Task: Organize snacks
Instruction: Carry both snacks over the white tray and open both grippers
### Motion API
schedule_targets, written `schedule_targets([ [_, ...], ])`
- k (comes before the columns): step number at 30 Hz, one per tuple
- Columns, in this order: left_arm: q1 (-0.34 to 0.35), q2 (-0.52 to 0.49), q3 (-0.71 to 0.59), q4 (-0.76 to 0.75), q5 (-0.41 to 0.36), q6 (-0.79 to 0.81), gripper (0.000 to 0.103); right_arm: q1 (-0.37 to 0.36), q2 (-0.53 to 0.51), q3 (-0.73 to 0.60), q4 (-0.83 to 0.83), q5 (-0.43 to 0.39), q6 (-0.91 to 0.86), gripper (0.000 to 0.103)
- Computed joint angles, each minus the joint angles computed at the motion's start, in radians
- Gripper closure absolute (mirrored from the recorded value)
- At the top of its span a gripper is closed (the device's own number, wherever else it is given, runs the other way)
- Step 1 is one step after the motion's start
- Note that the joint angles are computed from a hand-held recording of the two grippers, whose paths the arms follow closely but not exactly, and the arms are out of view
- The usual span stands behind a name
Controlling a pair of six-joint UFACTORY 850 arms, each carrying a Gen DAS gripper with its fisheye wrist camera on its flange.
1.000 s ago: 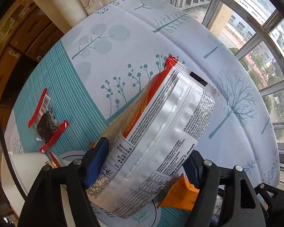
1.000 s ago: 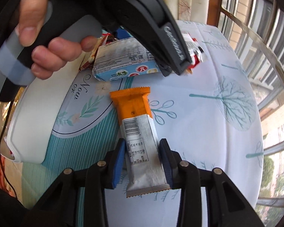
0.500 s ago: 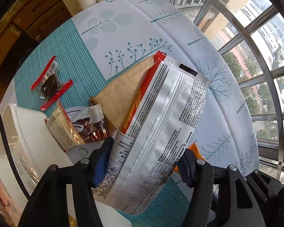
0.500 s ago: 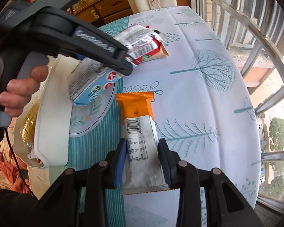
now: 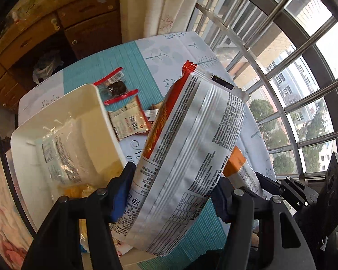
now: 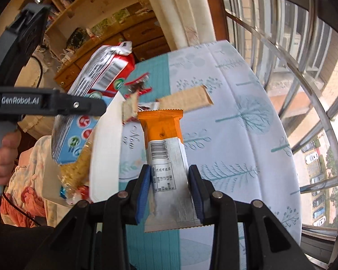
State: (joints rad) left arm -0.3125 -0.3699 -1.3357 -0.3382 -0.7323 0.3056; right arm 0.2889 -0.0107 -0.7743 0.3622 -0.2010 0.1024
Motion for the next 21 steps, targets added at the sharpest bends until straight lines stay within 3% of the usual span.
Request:
schedule_targets([
  [2,0.029,0.042,0.042,-0.012,0.020,-0.004,0.042,0.017,-0.006,-0.014,0.049,0.008,-0.060,0.068],
  [10,0.171,0.177,0.203,-0.101,0.109,0.035,0.042,0.078,-0.040,-0.061,0.565,0.026,-0.618,0.068],
  [15,0.254,0.232,0.287,-0.148,0.164,0.087,0.042,0.119,-0.069,-0.087,0.932,0.040,-0.979,0.068],
  [21,0.331,0.267,0.357,-0.216,0.195,0.184,0.042,0.183,-0.124,-0.129,1.282,0.074,-1.284,0.068],
])
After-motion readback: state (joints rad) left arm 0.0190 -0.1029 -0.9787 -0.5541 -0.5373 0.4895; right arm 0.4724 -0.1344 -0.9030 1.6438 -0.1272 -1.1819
